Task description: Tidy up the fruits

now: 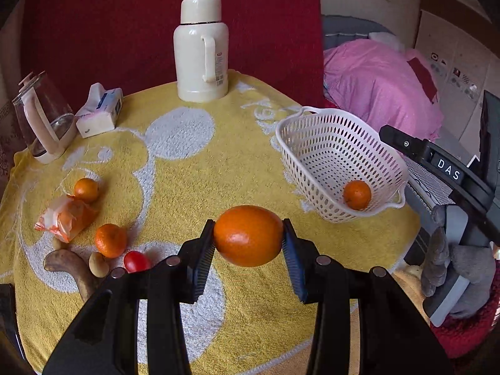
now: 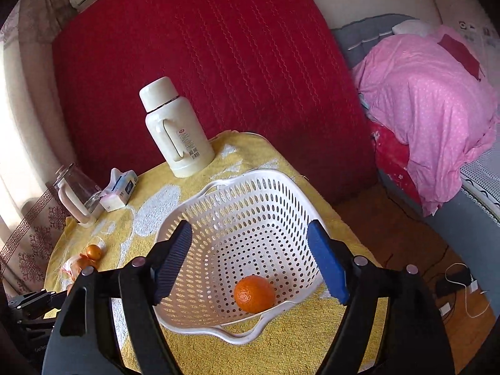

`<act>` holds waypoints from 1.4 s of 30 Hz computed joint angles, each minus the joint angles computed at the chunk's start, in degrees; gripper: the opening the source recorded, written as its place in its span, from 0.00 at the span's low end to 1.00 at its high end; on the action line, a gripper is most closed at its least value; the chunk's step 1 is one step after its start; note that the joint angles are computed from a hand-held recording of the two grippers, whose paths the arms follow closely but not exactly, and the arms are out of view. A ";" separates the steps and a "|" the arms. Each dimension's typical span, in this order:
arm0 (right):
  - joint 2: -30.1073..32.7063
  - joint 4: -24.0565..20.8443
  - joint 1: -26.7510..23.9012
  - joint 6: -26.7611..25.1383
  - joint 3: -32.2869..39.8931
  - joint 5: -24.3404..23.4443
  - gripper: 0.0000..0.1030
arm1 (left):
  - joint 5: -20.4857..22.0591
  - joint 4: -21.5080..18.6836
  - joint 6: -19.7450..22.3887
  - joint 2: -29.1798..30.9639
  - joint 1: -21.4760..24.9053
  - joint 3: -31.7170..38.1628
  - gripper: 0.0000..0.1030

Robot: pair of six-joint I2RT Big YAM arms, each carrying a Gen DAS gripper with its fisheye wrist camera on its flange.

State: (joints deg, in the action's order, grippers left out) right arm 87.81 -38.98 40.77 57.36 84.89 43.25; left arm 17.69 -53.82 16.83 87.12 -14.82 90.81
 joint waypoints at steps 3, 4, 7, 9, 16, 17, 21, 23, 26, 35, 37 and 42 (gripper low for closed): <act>-0.77 0.25 0.58 0.85 -0.74 3.06 0.76 | 0.55 -0.79 -0.70 1.81 -1.88 2.84 0.41; -0.93 0.22 0.85 0.95 -0.86 4.28 0.76 | 0.72 -0.92 -0.81 2.35 -2.57 3.57 0.41; -1.59 0.94 1.40 1.24 -1.63 7.16 0.82 | 0.68 -1.05 -0.60 3.52 -4.59 4.86 0.41; -1.88 1.37 1.44 1.73 -2.02 7.63 0.82 | 0.18 -1.12 -0.50 4.23 -5.92 5.48 0.41; -3.12 1.54 1.29 5.18 -4.11 9.14 0.84 | 0.72 1.25 0.81 5.71 -8.38 6.38 0.46; -3.33 1.62 1.20 5.66 -4.47 9.10 0.84 | 0.46 1.62 1.01 5.84 -8.39 6.26 0.53; -3.90 2.03 1.19 6.57 -5.60 9.53 0.84 | -1.33 1.09 -0.14 7.02 -7.77 6.52 0.56; -3.94 2.03 1.32 6.76 -5.77 10.08 0.85 | -1.63 0.46 -0.87 7.34 -7.13 6.64 0.56; -3.73 2.30 1.63 6.14 -5.67 11.03 0.86 | -2.22 0.44 -1.45 7.03 -6.18 6.23 0.64; -3.70 8.38 2.99 1.09 -6.68 14.03 0.92 | -10.96 3.77 -2.55 3.84 -2.09 2.04 0.88; -3.70 9.11 3.22 0.26 -6.78 14.20 0.92 | -10.92 4.06 -3.43 3.43 -0.46 1.84 0.88; -3.37 9.94 3.42 -1.18 -6.43 13.51 0.93 | -14.58 8.37 -4.69 1.42 2.88 0.03 0.88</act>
